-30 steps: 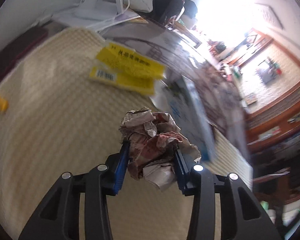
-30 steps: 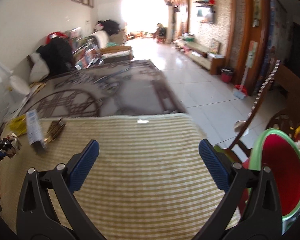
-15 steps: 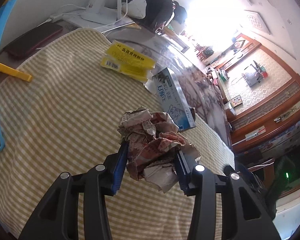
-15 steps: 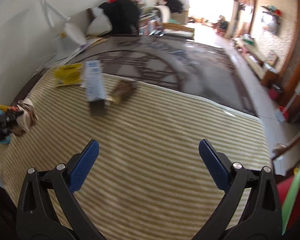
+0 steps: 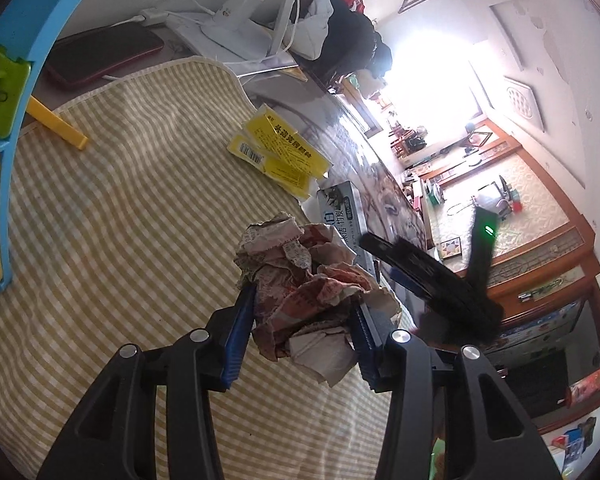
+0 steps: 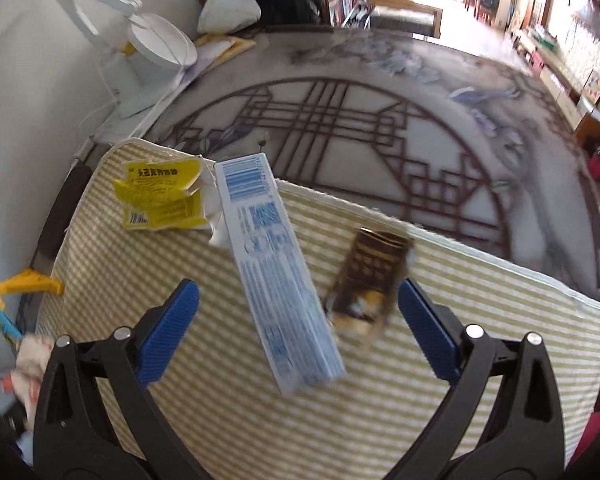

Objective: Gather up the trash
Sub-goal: 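Grasp the crumpled paper wad with left tool while right tool grasps the white-blue toothpaste box, then carry the toothpaste box to the bucket with right tool while left tool carries the paper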

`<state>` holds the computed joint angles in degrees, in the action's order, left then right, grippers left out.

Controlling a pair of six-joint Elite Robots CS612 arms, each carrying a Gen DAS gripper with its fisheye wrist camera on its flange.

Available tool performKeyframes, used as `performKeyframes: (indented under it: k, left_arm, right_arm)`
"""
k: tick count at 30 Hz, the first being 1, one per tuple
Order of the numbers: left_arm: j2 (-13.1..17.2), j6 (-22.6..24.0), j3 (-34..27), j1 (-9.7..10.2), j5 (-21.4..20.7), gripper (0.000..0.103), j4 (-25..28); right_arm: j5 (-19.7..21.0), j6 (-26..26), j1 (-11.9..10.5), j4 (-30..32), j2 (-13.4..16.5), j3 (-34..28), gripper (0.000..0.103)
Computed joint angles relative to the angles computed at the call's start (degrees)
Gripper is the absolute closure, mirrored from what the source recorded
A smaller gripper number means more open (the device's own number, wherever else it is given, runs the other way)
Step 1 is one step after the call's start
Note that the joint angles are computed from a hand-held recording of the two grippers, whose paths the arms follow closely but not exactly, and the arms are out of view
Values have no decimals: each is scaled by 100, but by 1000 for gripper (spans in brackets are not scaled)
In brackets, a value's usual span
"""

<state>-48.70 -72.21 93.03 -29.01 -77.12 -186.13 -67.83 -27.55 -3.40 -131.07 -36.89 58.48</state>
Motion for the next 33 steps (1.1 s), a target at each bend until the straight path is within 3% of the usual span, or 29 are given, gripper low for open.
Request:
performKeyframes:
  k: [3, 5, 7, 8, 17, 27, 33]
  left_arm:
    - [20, -76, 3, 12, -37, 59, -84]
    - [23, -97, 8, 14, -45, 59, -125]
    - [17, -80, 15, 8, -24, 59, -132]
    - [15, -74, 12, 9, -23, 59, -124]
    - [16, -51, -24, 1, -7, 59, 23]
    - [36, 214, -175, -38, 9, 59, 460]
    - [46, 452, -287, -77, 99, 59, 821]
  right_arm:
    - [6, 82, 53, 213, 127, -184, 15]
    - [81, 69, 71, 416, 199, -291, 30]
    - [74, 18, 93, 667, 264, -396, 54]
    - [65, -5, 100, 714, 270, -402, 59]
    - [585, -228, -131, 337, -165, 287, 64]
    - [1198, -462, -703, 17, -972, 1566, 67]
    - [1442, -388, -1029, -286, -1278, 2193, 67]
